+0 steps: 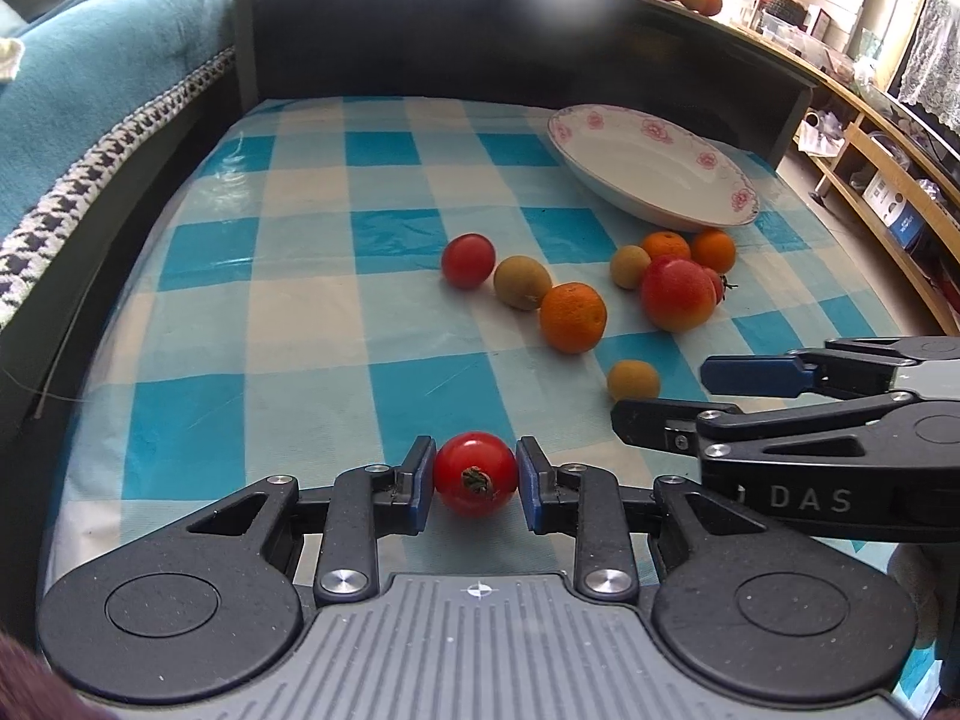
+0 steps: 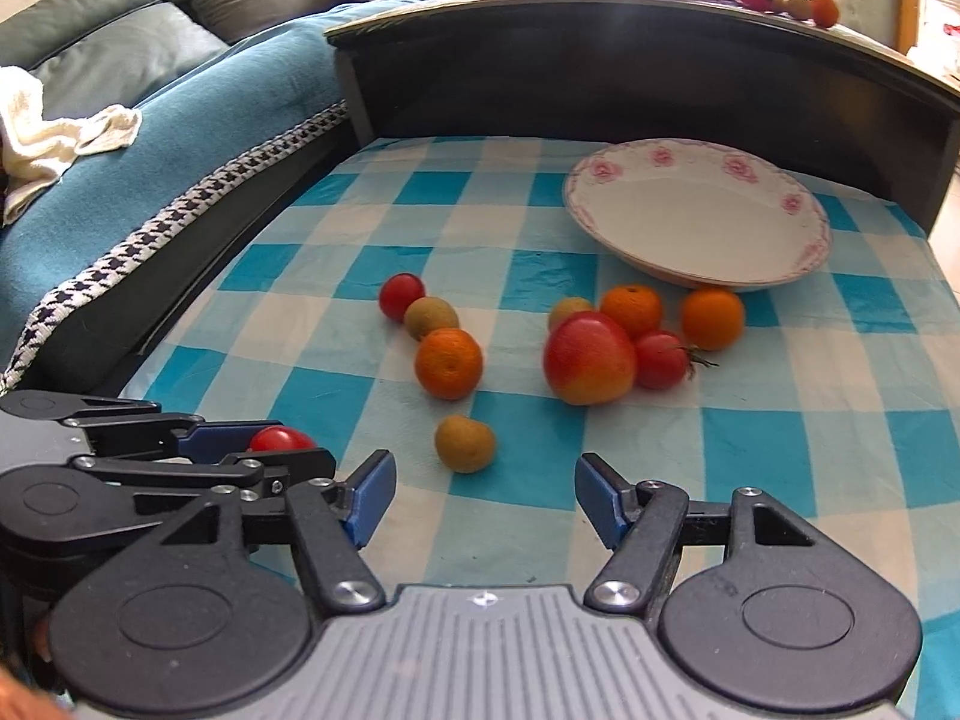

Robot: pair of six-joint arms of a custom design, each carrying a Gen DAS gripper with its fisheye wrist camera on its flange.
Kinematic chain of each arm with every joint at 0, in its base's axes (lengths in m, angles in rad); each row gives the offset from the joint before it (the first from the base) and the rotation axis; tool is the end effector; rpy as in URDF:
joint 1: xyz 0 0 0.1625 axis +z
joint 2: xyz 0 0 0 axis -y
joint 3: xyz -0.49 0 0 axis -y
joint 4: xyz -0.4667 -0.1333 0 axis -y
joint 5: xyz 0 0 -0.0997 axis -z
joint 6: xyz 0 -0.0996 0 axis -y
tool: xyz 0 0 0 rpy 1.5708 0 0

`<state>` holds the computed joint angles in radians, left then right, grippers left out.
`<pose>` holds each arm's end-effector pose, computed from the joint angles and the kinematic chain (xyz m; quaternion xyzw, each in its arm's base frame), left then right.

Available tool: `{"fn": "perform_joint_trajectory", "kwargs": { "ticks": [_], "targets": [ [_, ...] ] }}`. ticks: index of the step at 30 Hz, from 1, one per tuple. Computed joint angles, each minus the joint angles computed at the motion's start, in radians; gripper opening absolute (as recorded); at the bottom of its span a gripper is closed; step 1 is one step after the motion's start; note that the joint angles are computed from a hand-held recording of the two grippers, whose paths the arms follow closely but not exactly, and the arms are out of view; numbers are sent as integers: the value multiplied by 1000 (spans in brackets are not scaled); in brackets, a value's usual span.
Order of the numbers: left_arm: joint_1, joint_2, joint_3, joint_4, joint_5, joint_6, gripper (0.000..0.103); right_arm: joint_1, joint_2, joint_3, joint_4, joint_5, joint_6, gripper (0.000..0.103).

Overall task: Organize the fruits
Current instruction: 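Close the right gripper on a small brown fruit while the left gripper holds the tomato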

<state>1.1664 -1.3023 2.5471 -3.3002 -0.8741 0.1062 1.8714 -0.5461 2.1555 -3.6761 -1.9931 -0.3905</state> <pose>0.0226 -0.4483 0.1717 0.1512 0.9036 -0.2723 0.2942 0.2457 -0.4804 -0.0818 0.2727 -0.9093 0.2306 0.2138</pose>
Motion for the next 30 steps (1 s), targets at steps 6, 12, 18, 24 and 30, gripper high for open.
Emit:
{"fn": "perform_joint_trajectory", "kwargs": {
  "ticks": [6,12,18,24,30],
  "targets": [
    [9,5,-7,6,-6,0,37,-12,14,-34,59,31,6,50],
    [7,11,-6,-2,-2,23,37,-2,31,-56,80,3,-24,36],
    [0,22,1,-24,10,45,37,-1,21,-55,95,-24,-9,28],
    [-1,26,3,-35,13,58,38,-5,7,-64,151,-4,-25,29],
    [-1,12,13,-36,7,50,40,1,23,-73,131,-23,-63,29]
  ]
}}
